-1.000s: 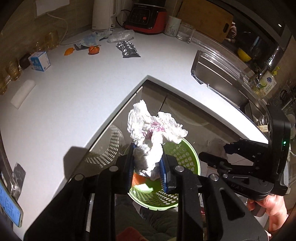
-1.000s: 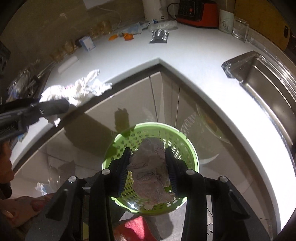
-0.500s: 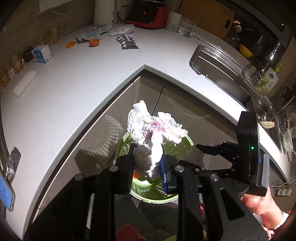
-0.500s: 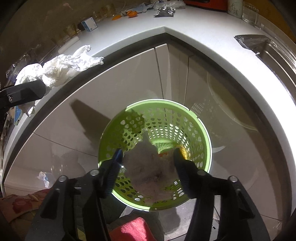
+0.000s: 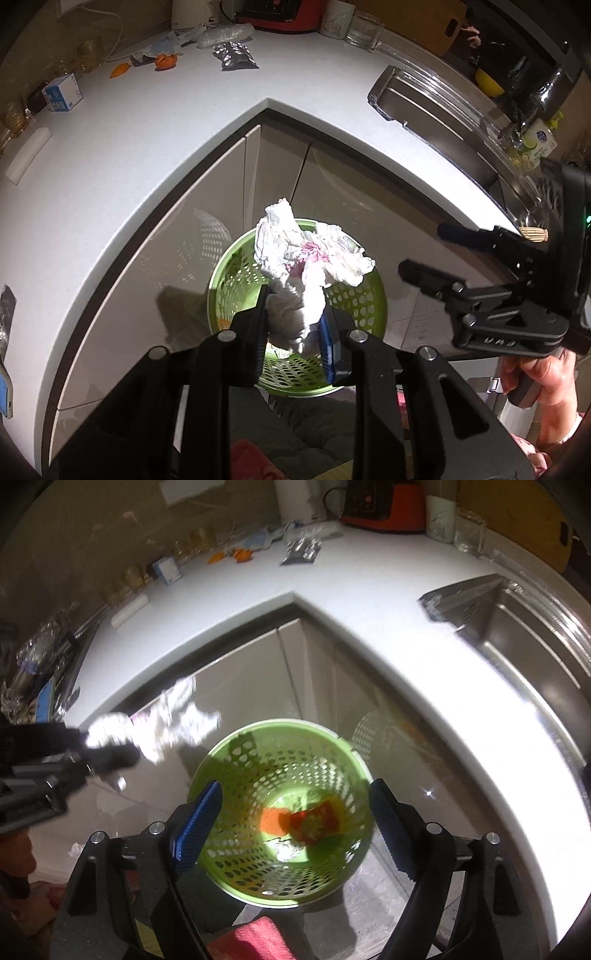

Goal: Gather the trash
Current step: 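Lower both tissues into the green basket and open both grippers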

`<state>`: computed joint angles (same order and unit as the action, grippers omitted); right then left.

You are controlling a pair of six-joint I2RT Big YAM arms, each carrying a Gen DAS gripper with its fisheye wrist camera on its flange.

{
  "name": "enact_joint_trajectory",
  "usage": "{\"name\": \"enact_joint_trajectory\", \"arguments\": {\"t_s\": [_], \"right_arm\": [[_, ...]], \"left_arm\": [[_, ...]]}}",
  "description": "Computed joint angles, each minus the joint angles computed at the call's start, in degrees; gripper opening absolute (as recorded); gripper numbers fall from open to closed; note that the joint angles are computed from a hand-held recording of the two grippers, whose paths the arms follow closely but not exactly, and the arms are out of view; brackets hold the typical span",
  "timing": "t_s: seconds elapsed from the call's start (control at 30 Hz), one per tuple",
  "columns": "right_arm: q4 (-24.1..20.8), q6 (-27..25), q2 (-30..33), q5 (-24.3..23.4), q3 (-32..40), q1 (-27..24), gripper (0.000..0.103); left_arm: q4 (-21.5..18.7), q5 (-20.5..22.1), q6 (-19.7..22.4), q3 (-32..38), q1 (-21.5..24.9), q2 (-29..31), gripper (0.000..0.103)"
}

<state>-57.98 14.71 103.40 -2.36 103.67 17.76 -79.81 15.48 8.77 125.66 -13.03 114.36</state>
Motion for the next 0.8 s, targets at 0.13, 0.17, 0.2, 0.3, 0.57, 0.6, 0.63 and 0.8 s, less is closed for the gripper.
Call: {"name": "enact_joint_trajectory", "arguments": {"t_s": [0.13, 0.17, 0.2, 0.3, 0.57, 0.6, 0.63, 0.8], "right_arm": [[0.84, 0.2, -1.33, 1.98, -0.12, -1.3, 0.086], [0.95, 0.23, -1.49, 2.15, -0.16, -1.63, 0.087], [1.05, 0.34, -1.64, 2.31, -0.17, -1.9, 0.087], [1.24, 0.52, -2.29, 2.42, -0.79, -2.43, 0.087], [0.88, 0.84, -1.37, 2.0, 0.97, -2.82, 0.089], [0.78, 0.86, -1.01, 2.02, 1.68, -2.82, 0.091], [0.74, 0.88, -0.77, 2.08, 2.2, -2.77, 0.094], [-0.12, 0.0, 1.86, 2.05, 7.31, -2.53, 0.095]], "left_arm": [[-2.39, 0.75, 0.61, 1.26, -0.85, 1.43, 0.035], [-2.92, 0.91, 0.58, 1.61, -1.02, 1.77, 0.045], [-3.04, 0.88, 0.57, 1.67, -1.17, 1.88, 0.05], [-2.76, 0.39, 0.84, 1.92, -1.53, 1.89, 0.067], [-2.99, -0.32, -0.7, 6.29, -1.04, 3.44, 0.085], [-3.17, -0.56, -1.06, 7.06, -0.84, 3.76, 0.086], [-3.18, -0.83, -1.61, 8.02, -0.57, 4.13, 0.087], [-3.17, -2.37, -3.06, 13.27, 0.77, 6.25, 0.09]]}}
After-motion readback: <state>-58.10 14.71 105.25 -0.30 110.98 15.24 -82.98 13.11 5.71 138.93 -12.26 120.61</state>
